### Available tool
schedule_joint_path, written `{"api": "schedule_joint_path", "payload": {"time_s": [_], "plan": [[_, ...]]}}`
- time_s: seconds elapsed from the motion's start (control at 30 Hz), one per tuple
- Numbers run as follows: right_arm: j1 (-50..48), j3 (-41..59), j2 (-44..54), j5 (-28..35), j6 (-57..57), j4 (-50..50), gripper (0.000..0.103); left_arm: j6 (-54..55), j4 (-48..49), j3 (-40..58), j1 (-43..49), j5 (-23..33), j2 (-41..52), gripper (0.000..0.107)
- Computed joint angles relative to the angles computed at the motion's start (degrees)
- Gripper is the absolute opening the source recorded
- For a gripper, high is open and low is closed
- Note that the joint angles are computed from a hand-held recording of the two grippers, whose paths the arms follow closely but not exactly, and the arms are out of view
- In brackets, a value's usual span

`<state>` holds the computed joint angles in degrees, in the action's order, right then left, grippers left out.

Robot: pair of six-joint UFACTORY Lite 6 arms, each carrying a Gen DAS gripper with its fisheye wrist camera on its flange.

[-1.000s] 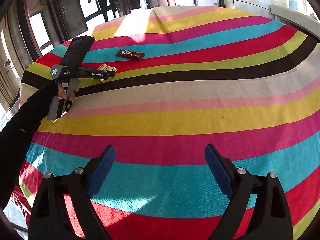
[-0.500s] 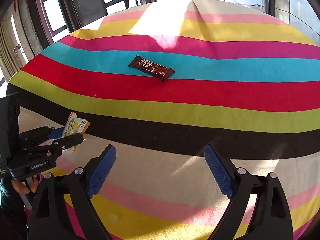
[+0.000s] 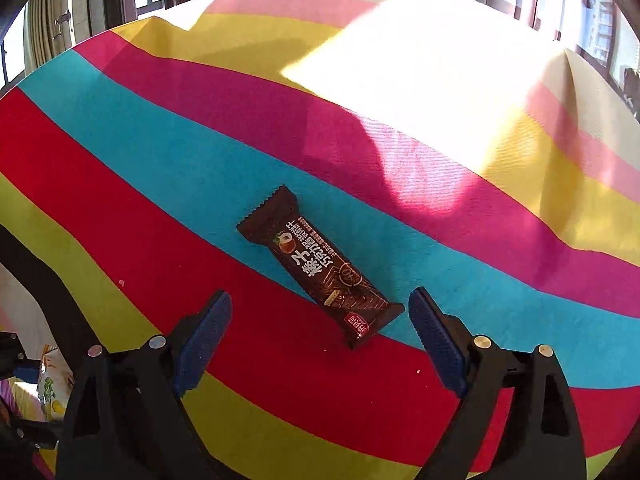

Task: Organize snacks
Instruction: 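Grasp the brown chocolate bar with the right tool while the left tool holds the pastry packet, then carry the pastry packet and chocolate bar over the white box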

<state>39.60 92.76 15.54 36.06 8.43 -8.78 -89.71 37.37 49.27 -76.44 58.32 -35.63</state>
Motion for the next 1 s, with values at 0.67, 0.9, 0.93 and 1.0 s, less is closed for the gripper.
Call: {"api": "schedule_joint_path", "payload": {"time_s": [0.67,0.9,0.93,1.0], "plan": [[8.14,-16.83,-14.81,3.16,12.66,-2.91,0.028,5.57,-0.42,8.57,-1.31,3.40,12.45,0.077],[8.12,-13.76,-11.63,3.09,16.94,-4.48,0.035,11.05,-3.28,14.32,3.22,8.09,19.06,0.079],[9.18,-16.10,-13.65,2.90,19.04,-5.84,0.035,11.76,-3.46,15.83,2.70,9.88,20.96,0.076],[12.29,-21.51,-18.54,3.78,24.67,-12.67,0.022,10.15,-2.49,16.99,0.53,12.41,22.92,0.072]]}}
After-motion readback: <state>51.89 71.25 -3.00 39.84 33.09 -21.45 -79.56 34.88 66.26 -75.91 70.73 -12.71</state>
